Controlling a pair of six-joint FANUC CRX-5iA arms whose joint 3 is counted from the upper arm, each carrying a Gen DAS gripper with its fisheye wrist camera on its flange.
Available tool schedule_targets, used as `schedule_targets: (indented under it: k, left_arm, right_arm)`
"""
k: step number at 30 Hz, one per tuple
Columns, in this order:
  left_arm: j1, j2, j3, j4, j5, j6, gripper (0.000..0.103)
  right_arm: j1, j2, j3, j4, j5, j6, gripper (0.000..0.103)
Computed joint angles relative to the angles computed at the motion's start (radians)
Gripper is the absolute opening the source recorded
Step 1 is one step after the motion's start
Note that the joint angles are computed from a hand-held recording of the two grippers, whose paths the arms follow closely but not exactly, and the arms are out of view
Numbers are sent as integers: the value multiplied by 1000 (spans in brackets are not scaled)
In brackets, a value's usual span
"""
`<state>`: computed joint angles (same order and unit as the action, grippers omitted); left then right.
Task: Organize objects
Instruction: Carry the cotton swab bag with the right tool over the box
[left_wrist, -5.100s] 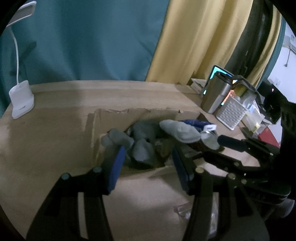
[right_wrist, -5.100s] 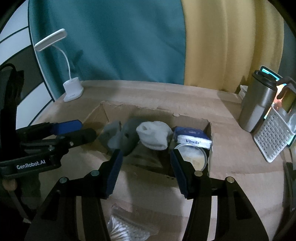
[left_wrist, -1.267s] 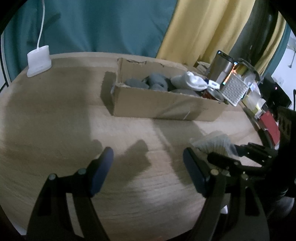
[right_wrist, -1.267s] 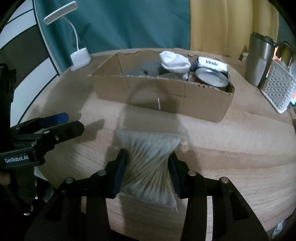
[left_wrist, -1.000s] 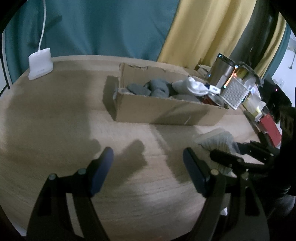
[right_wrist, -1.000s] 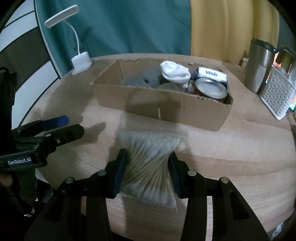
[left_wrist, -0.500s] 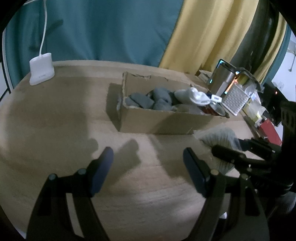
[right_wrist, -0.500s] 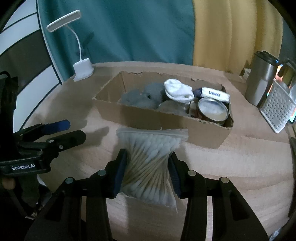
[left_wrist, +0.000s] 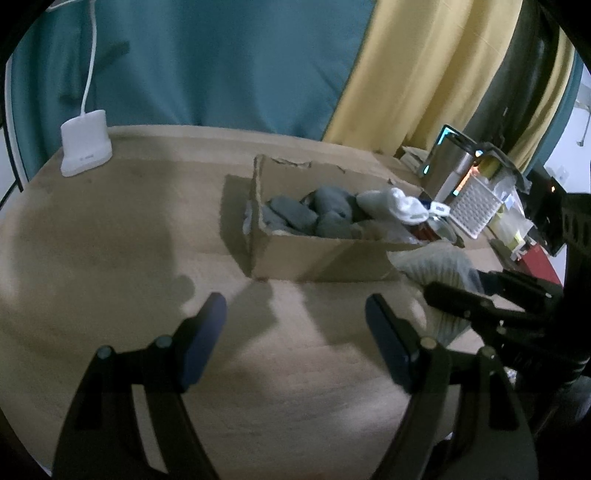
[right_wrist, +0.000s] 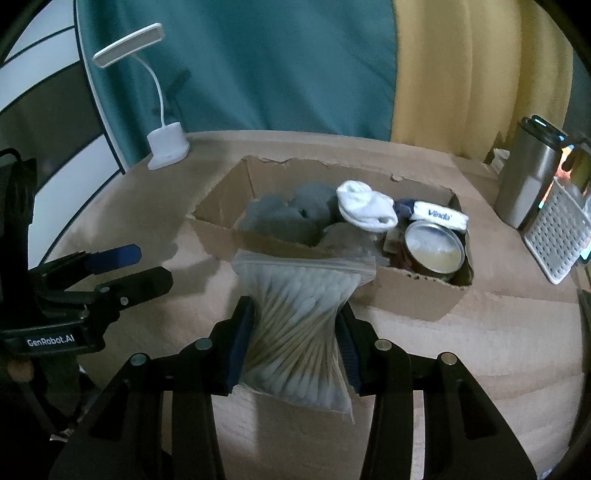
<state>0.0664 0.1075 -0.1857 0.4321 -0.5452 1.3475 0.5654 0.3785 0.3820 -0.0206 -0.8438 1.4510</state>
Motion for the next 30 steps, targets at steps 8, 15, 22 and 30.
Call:
schedule_targets:
  k: [8,15,22,30]
  left_arm:
    - [9,11,16,5,3,-4,79]
    - [15,24,24,22,3,-17,79]
    - [21,39,29,51,10,-42,79]
    - [32,62,47,74,5,-71,79]
  right_arm:
    - [-2,31,53,-4,-18,15,46]
    - [-2,51,86,-3,-25,21,46]
    - [1,75,124,12,-37,15,46]
    - [-2,114,184,5,-51,23,46]
